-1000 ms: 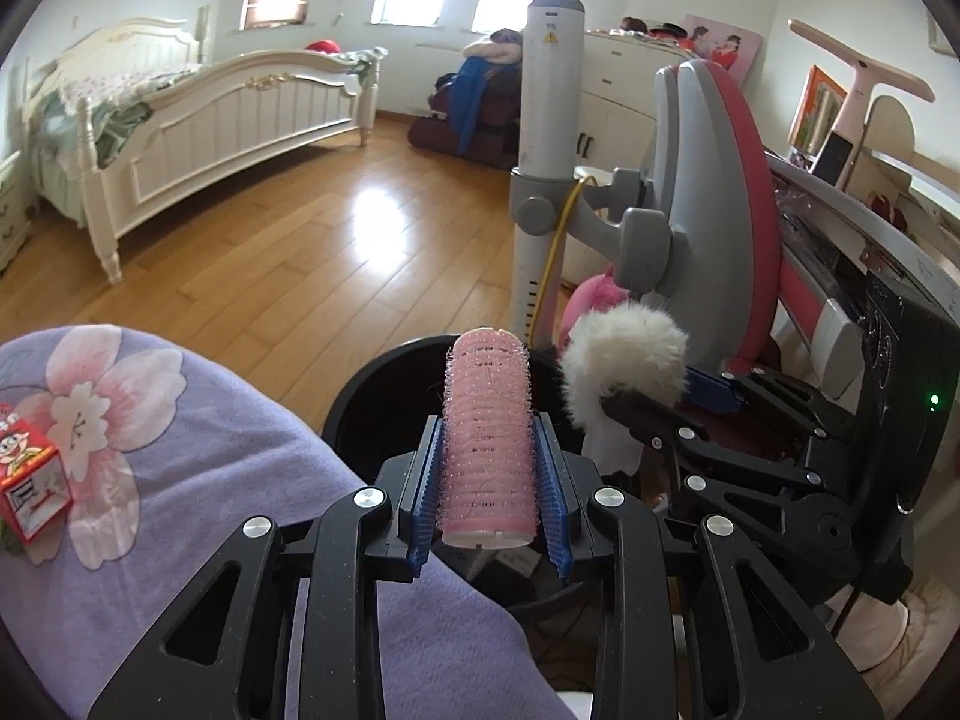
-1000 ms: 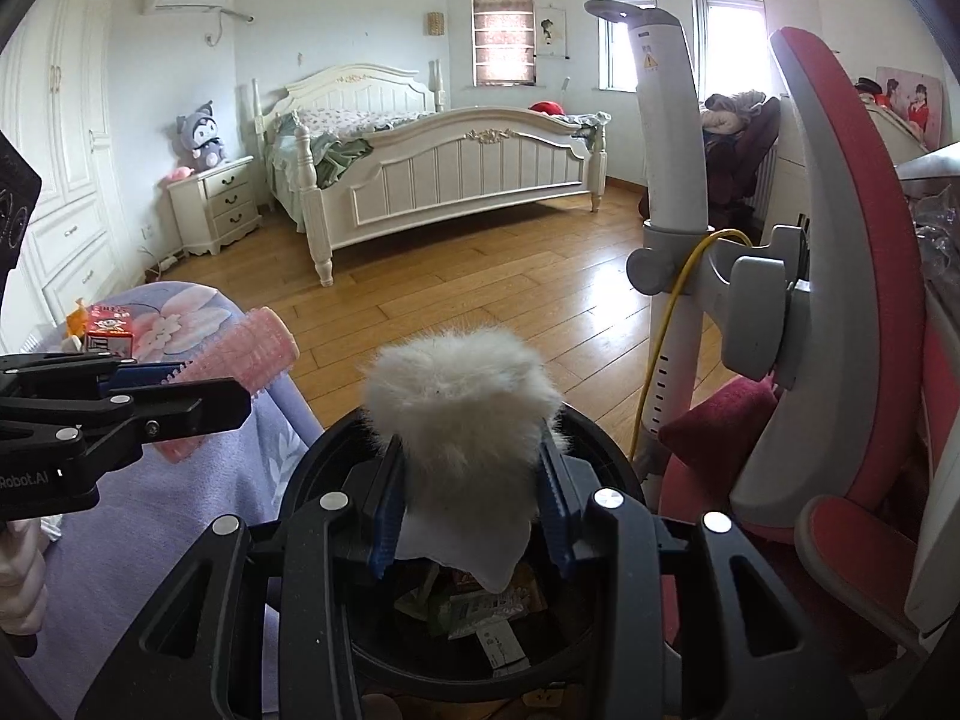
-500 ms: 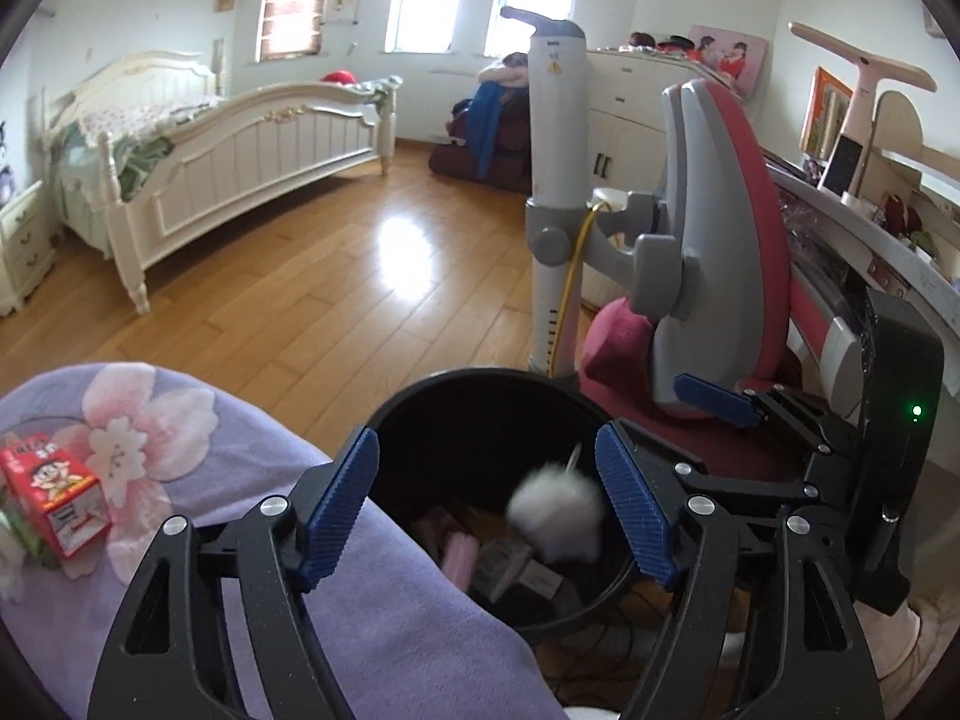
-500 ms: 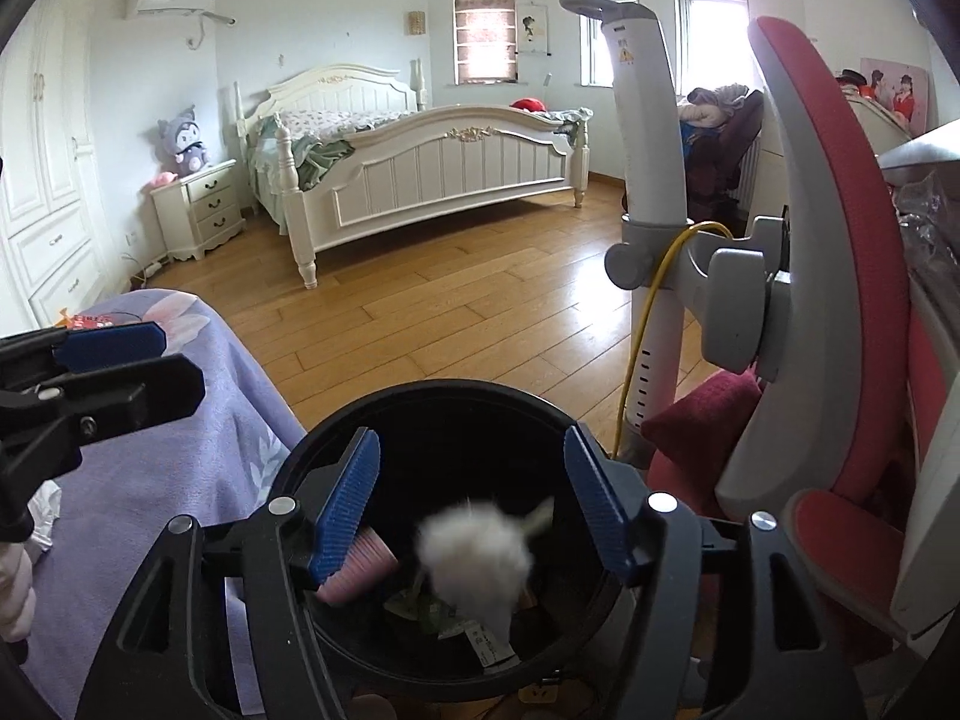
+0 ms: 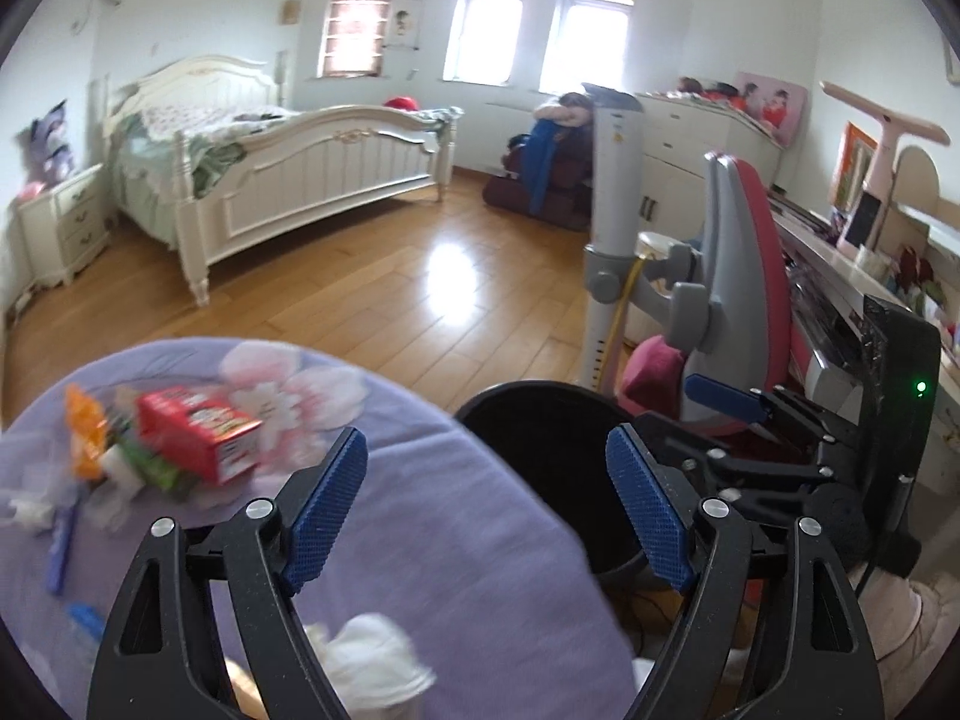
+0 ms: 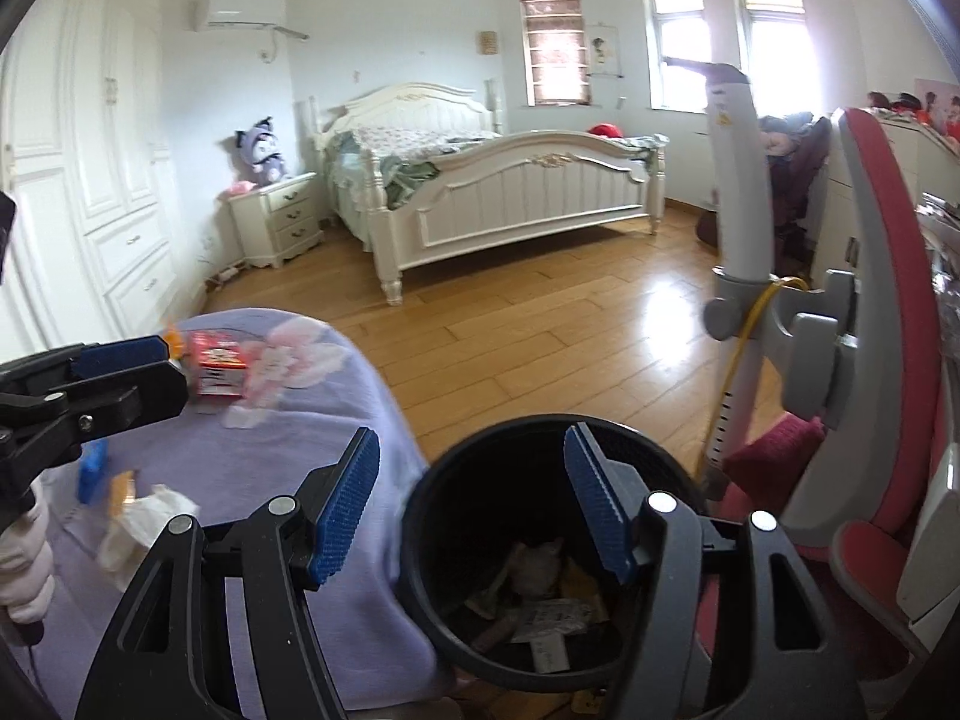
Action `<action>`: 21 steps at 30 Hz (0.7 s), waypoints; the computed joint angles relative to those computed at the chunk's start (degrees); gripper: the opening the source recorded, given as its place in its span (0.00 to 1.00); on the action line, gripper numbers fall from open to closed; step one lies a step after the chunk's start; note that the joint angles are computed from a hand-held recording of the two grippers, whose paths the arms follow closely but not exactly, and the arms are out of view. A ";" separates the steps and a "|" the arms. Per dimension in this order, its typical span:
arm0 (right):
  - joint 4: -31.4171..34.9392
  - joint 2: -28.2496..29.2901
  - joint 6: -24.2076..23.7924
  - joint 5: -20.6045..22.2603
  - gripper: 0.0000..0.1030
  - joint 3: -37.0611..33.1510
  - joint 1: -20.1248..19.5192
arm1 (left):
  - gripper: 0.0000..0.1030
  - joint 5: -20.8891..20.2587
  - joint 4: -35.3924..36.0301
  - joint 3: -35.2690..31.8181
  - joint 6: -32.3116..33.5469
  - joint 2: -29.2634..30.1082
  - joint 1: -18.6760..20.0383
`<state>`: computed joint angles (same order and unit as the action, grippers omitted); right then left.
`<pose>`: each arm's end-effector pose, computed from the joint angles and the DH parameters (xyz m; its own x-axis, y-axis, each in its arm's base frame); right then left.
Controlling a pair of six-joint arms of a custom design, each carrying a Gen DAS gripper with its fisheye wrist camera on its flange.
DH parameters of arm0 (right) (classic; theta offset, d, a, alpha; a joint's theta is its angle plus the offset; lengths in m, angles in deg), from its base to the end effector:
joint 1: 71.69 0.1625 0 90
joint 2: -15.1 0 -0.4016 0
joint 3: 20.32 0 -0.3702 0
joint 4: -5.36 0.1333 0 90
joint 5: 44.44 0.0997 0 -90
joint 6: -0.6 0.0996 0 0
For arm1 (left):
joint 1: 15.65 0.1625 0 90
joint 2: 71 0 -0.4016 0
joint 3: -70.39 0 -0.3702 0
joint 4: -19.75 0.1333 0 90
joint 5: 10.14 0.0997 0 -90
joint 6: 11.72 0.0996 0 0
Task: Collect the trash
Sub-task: 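Carry both items to the black bin and open both tools to drop them, then grasp the blue wipes pack with the left tool while the right tool grasps the crumpled tissue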
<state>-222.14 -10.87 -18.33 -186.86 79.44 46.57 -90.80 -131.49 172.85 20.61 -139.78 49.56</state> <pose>0.3145 -0.4702 0.0454 -0.7583 0.1923 0.6229 -0.4818 0.4784 -0.7342 -0.1106 -0.5958 0.2906 -0.5848 0.7224 -0.3690 0.8100 0.4953 -0.3140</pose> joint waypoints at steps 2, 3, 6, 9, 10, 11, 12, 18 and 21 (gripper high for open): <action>2.72 -0.30 1.18 2.07 0.62 -0.03 0.46 | 0.79 1.17 2.34 -1.79 -0.10 -1.02 1.98; 4.89 -0.52 2.16 3.72 0.62 -0.02 0.64 | 0.79 2.06 3.13 -2.58 -0.39 -1.29 2.80; 11.70 -0.87 5.18 9.06 0.62 -0.47 0.68 | 0.79 4.31 6.36 -6.24 -2.03 -2.08 6.25; 19.53 -0.71 7.41 13.60 0.62 -1.93 0.71 | 0.79 6.21 8.75 -9.67 -3.02 -2.21 9.33; 22.34 -0.47 8.22 14.94 0.62 -2.73 0.79 | 0.79 6.75 9.62 -10.76 -3.44 -2.12 10.23; 25.26 -0.26 8.98 16.46 0.62 -3.54 0.73 | 0.79 7.28 11.04 -12.06 -3.92 -1.94 11.32; 28.09 0.02 9.54 17.88 0.62 -4.48 0.64 | 0.79 7.77 12.01 -12.73 -4.17 -1.86 11.99; 39.05 2.74 12.29 21.49 0.72 -9.88 0.47 | 0.86 11.93 14.70 -14.64 -3.52 -0.44 14.45; 42.91 3.74 14.09 22.94 0.72 -11.87 -0.07 | 0.86 11.71 14.96 -14.94 -3.15 0.00 15.06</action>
<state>-179.24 -7.13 -4.24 -163.92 67.57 46.50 -79.10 -116.53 157.90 17.46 -139.78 64.63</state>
